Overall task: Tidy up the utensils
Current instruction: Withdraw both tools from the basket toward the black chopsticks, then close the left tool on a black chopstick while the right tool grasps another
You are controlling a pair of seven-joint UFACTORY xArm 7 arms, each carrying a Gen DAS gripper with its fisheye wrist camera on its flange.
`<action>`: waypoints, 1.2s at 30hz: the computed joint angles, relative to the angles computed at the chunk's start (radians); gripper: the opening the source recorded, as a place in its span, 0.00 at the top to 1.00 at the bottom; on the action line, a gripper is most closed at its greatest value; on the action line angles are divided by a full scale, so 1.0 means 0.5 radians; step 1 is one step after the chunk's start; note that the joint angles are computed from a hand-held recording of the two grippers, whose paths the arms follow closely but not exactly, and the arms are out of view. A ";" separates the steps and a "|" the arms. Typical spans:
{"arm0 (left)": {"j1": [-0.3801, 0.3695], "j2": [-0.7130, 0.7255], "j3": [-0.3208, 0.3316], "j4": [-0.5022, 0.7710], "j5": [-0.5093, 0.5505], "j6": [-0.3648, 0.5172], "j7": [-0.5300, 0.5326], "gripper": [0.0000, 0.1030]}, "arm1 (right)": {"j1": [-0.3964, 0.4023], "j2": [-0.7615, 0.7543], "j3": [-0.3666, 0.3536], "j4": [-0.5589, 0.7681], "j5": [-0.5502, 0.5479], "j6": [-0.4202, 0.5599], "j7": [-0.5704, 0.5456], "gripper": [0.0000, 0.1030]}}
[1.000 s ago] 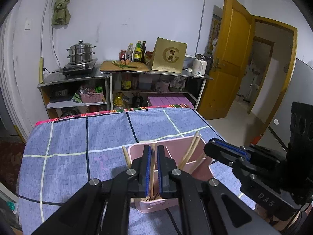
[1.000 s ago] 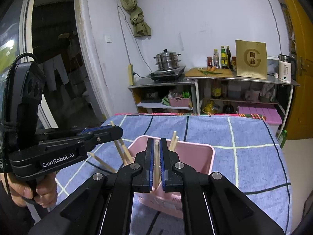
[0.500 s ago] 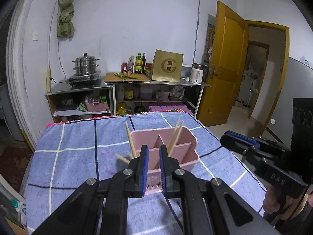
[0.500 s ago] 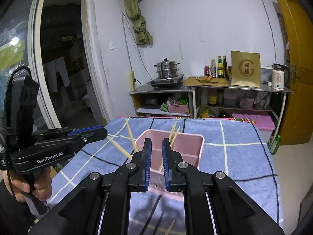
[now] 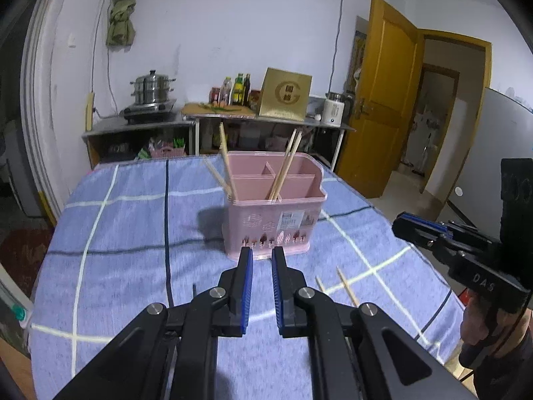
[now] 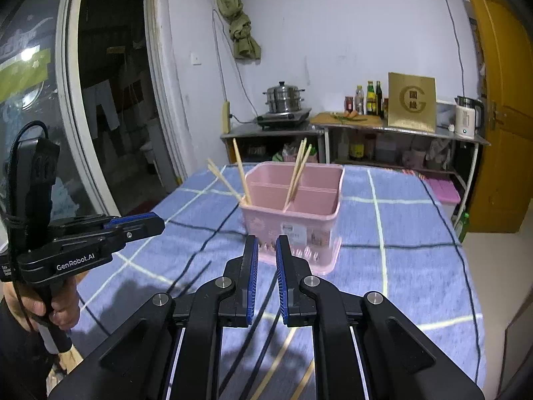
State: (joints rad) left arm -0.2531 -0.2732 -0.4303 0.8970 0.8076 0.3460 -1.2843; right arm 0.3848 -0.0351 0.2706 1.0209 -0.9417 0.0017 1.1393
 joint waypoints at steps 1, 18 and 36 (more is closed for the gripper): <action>-0.009 -0.012 0.006 -0.035 -0.016 -0.011 -0.006 0.90 | 0.003 -0.001 -0.001 -0.017 0.013 -0.004 -0.007 0.89; -0.030 0.084 0.091 -0.167 -0.160 -0.010 0.096 0.88 | 0.136 0.147 -0.041 -0.089 0.777 0.042 -0.698 0.89; -0.163 0.453 0.393 -0.055 -0.448 0.070 0.486 0.74 | 0.390 0.623 -0.187 0.346 1.398 0.455 -1.346 0.89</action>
State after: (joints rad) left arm -0.3346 -0.0464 -0.2336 0.8696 0.5837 0.3813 -1.0412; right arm 0.5796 0.2762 0.1772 1.1940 -0.2427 0.2293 0.4663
